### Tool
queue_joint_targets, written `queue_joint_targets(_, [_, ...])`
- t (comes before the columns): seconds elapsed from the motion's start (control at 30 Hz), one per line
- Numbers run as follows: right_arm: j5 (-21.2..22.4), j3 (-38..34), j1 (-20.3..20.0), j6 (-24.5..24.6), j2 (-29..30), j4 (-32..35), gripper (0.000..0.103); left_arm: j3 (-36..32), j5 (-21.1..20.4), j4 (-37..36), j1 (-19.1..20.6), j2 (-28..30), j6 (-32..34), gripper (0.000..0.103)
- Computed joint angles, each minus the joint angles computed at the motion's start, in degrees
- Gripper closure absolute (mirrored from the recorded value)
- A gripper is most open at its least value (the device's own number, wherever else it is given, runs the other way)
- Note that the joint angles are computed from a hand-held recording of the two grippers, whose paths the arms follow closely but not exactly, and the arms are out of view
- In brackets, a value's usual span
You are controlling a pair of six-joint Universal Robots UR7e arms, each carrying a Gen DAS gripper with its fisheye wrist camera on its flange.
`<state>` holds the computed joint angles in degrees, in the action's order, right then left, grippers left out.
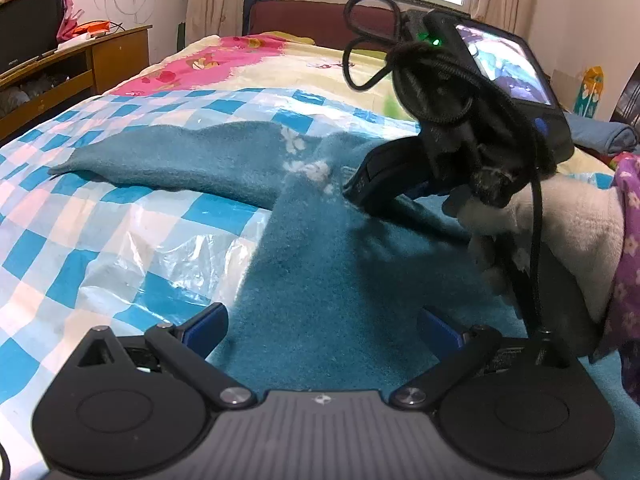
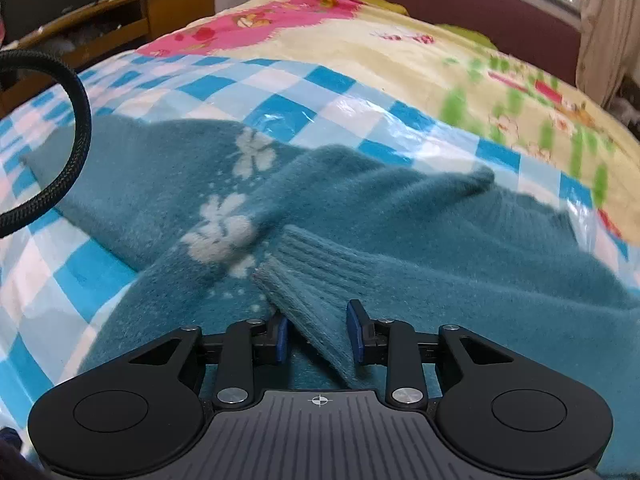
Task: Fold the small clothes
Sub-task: 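Lift the sleeve with the right tool and lay it across the sweater body, then grasp the other sleeve cuff with the right tool and lift it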
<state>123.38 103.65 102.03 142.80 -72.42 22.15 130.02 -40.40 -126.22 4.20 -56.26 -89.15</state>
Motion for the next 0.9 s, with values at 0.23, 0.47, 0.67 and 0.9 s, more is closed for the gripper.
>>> queue_joint_targets(0.23, [-0.59,0.48,0.54,5.09,-2.32,-7.39,0.089,0.9,0.15,0.09,-0.31,-1.27,-1.58,0.0])
queue_joint_targets(0.47, [0.64,-2.56,1.98,4.98,0.59,2.34,0.077,1.85,0.78,1.49,-1.15,-3.12,-3.89,0.0])
queue_joint_targets(0.67, [-6.23,-5.12,8.3,-0.66,2.83,4.71,0.063,3.86,1.24,2.93,-1.66,-5.97,-9.81,0.0])
queue_joint_targets(0.9, [-9.47,-13.82,15.46,-8.84,17.22,8.95,0.062,5.97,2.27,5.54,-1.89,-8.85,-16.96,0.0])
